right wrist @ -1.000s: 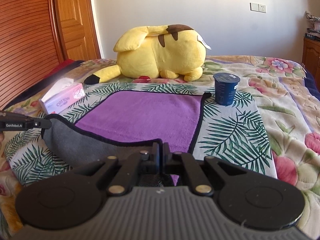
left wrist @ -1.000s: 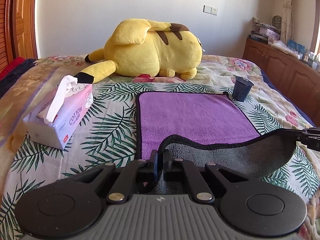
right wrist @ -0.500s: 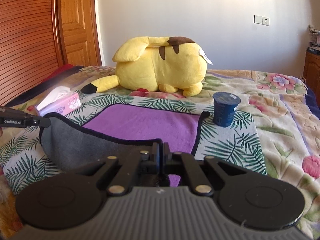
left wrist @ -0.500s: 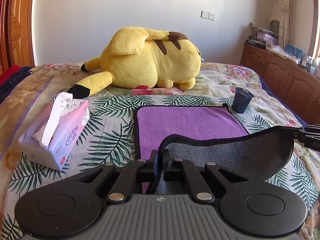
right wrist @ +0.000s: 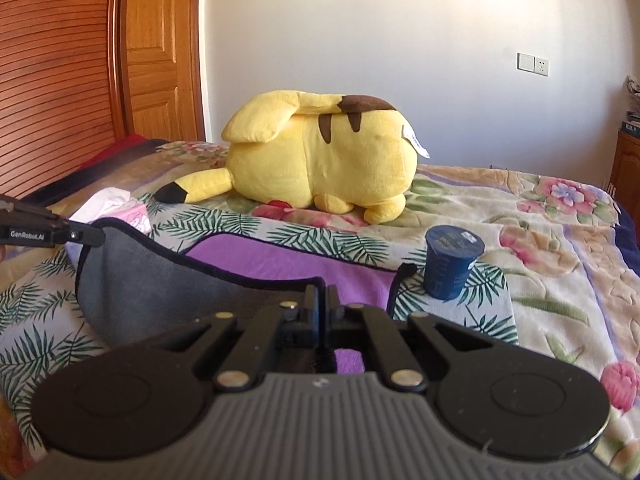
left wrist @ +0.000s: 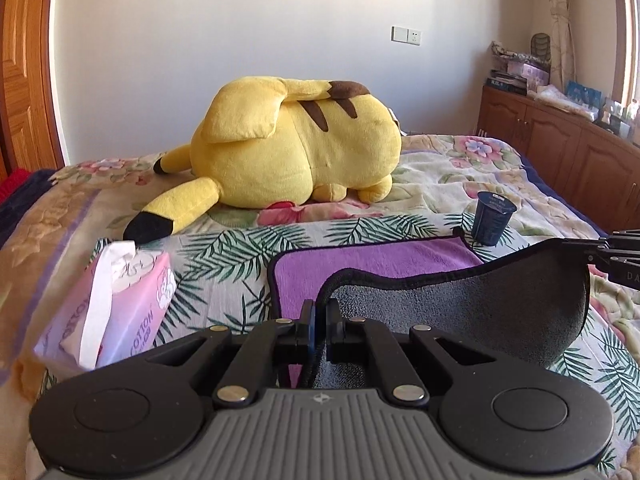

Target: Fold towel

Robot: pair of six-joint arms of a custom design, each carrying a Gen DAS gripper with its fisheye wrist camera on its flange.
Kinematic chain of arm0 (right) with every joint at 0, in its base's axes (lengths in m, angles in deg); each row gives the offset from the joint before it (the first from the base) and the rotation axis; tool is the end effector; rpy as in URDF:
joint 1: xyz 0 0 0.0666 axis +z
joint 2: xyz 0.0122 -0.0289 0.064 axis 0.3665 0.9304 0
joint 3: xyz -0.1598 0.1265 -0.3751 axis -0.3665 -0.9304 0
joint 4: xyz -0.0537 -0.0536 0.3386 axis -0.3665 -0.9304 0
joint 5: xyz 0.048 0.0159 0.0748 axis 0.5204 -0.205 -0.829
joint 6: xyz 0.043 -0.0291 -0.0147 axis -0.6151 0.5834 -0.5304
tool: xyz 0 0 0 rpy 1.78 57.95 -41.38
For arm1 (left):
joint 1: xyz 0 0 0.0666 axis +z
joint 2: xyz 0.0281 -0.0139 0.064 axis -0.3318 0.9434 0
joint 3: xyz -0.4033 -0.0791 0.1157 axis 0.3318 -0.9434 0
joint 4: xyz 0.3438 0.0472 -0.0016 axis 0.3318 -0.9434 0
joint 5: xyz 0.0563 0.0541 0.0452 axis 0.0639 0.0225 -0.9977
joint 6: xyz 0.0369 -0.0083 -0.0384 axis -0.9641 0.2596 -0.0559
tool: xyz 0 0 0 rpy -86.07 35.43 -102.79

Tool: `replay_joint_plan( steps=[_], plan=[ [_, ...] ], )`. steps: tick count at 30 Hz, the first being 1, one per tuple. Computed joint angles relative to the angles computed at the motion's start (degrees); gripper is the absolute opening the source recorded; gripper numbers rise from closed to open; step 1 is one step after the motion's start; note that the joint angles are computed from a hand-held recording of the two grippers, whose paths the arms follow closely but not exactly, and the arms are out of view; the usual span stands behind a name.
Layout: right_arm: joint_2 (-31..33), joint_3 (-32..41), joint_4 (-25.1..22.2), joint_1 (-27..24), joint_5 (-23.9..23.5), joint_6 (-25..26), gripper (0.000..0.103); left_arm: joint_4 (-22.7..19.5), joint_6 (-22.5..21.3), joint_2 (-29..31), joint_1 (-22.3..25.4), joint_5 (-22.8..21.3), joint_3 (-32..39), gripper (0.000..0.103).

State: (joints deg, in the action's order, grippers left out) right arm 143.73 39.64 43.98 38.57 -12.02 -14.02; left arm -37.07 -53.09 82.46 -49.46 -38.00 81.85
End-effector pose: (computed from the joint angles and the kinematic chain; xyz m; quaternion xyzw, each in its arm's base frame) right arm 0.3753 0.1106 0.4470 -0.0737 0.8445 0.0451 0.5286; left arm 0.4457 -0.2561 0.4827 0.1874 0.8617 -0.1098 0.4587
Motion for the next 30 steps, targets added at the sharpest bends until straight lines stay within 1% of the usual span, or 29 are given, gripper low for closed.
replay_joint_plan(
  steps=[6, 13, 25, 30],
  plan=[
    [2.0, 2.4, 0.7, -1.2, -0.6, 2.0, 0.003, -0.8, 0.0, 2.4, 0.5, 0.0, 4.6, 0.0],
    [4.8, 5.7, 1.7, -2.8, -0.6, 4.4, 0.003, -1.8, -0.7, 5.9, 0.9, -1.0, 10.4, 0.0],
    [10.3, 9.7, 4.4, -4.4, 0.7, 5.6, 0.003, -1.2, -2.3, 12.0, 1.0, -4.0, 17.6, 0.0],
    [12.8, 10.8, 5.4, -4.7, 1.4, 6.5, 0.003, -0.3, -1.4, 14.3, 1.2, -4.8, 18.6, 0.0]
  ],
)
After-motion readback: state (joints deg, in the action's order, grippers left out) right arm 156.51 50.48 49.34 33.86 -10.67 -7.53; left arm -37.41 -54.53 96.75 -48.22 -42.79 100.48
